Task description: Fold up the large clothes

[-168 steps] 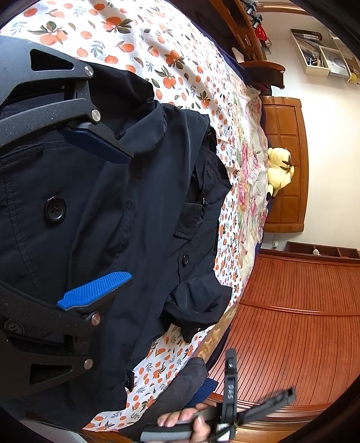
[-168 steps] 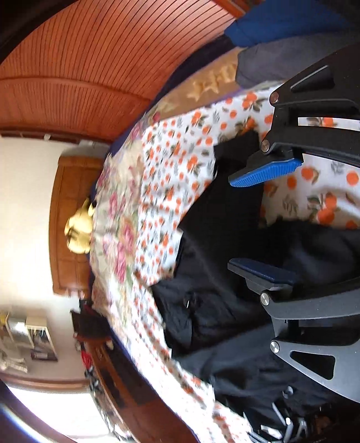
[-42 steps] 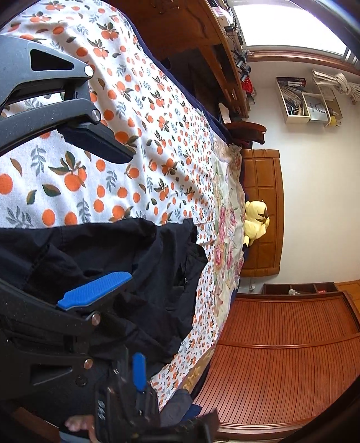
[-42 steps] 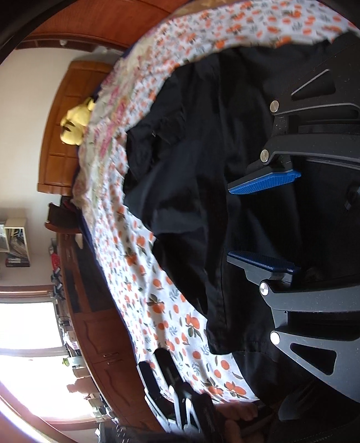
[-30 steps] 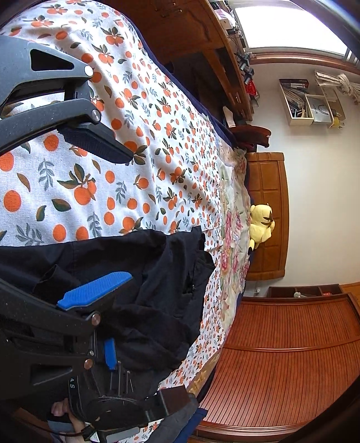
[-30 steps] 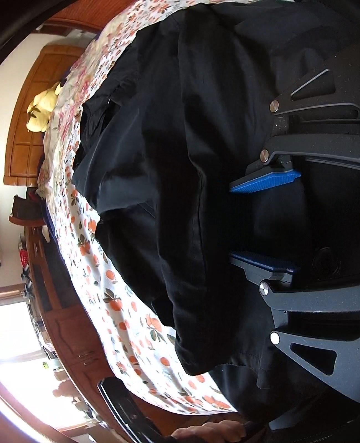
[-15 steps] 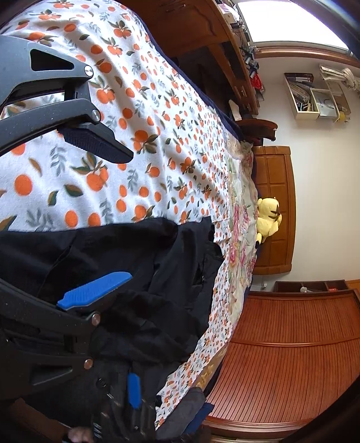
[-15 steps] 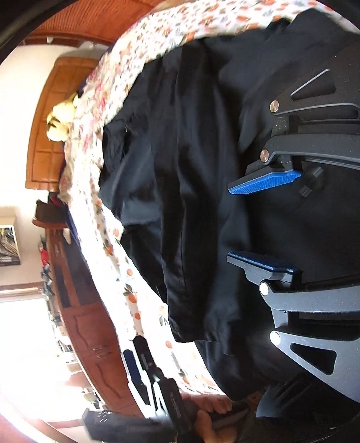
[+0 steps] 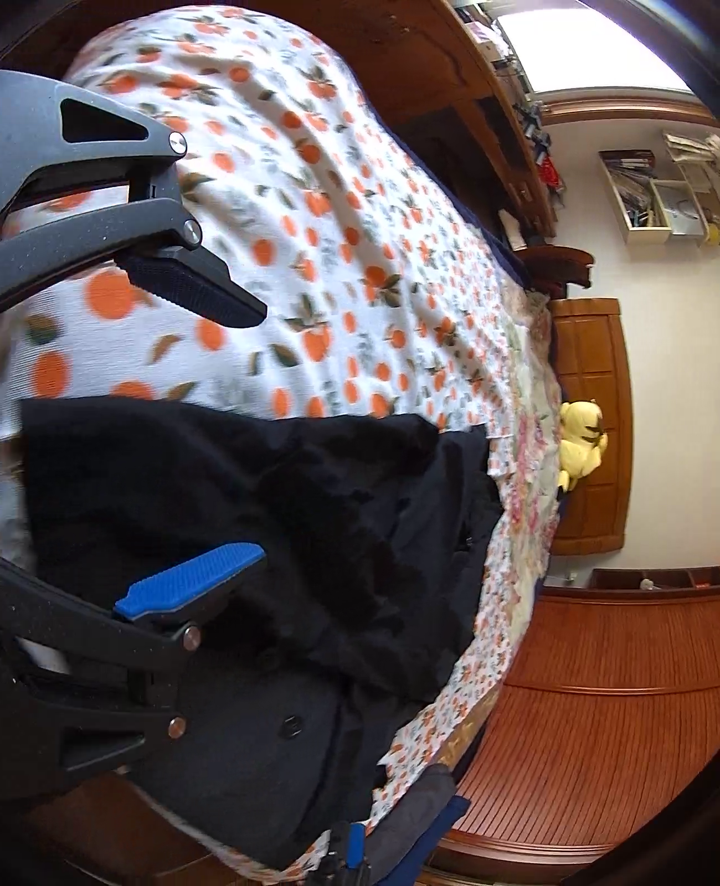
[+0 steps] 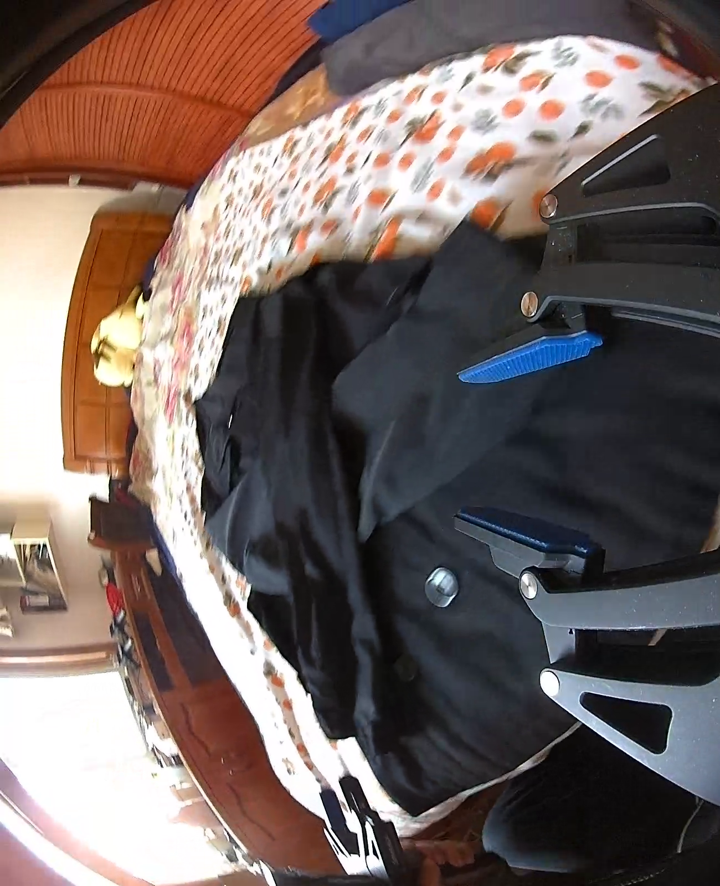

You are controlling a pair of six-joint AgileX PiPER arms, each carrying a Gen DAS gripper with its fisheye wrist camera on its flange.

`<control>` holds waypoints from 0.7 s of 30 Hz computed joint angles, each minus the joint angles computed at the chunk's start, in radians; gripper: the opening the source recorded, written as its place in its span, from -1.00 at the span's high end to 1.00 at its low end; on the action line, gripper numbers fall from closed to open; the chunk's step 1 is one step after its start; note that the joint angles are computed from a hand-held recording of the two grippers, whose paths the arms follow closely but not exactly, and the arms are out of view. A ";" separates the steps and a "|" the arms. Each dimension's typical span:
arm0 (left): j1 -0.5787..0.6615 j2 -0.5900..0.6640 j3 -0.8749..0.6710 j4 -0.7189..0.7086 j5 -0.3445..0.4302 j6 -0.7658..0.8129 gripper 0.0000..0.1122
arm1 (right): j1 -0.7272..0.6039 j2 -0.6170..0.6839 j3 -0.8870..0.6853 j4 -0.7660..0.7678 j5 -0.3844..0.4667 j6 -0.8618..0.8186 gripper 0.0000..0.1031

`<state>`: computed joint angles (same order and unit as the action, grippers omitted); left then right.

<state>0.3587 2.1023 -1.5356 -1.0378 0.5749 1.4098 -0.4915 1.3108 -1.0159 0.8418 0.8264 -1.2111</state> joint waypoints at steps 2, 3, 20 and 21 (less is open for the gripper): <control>0.007 -0.012 0.029 0.023 0.004 0.000 -0.33 | -0.042 -0.008 0.011 0.009 0.012 -0.005 0.04; 0.013 -0.020 0.049 0.026 0.005 0.012 -0.33 | -0.078 -0.010 0.018 0.020 0.032 -0.017 0.04; 0.050 -0.058 0.154 0.117 0.007 -0.032 -0.07 | -0.340 0.002 0.022 -0.019 0.183 -0.091 -0.14; 0.050 -0.058 0.156 0.123 0.005 -0.037 -0.06 | -0.343 0.006 0.024 -0.020 0.183 -0.093 -0.14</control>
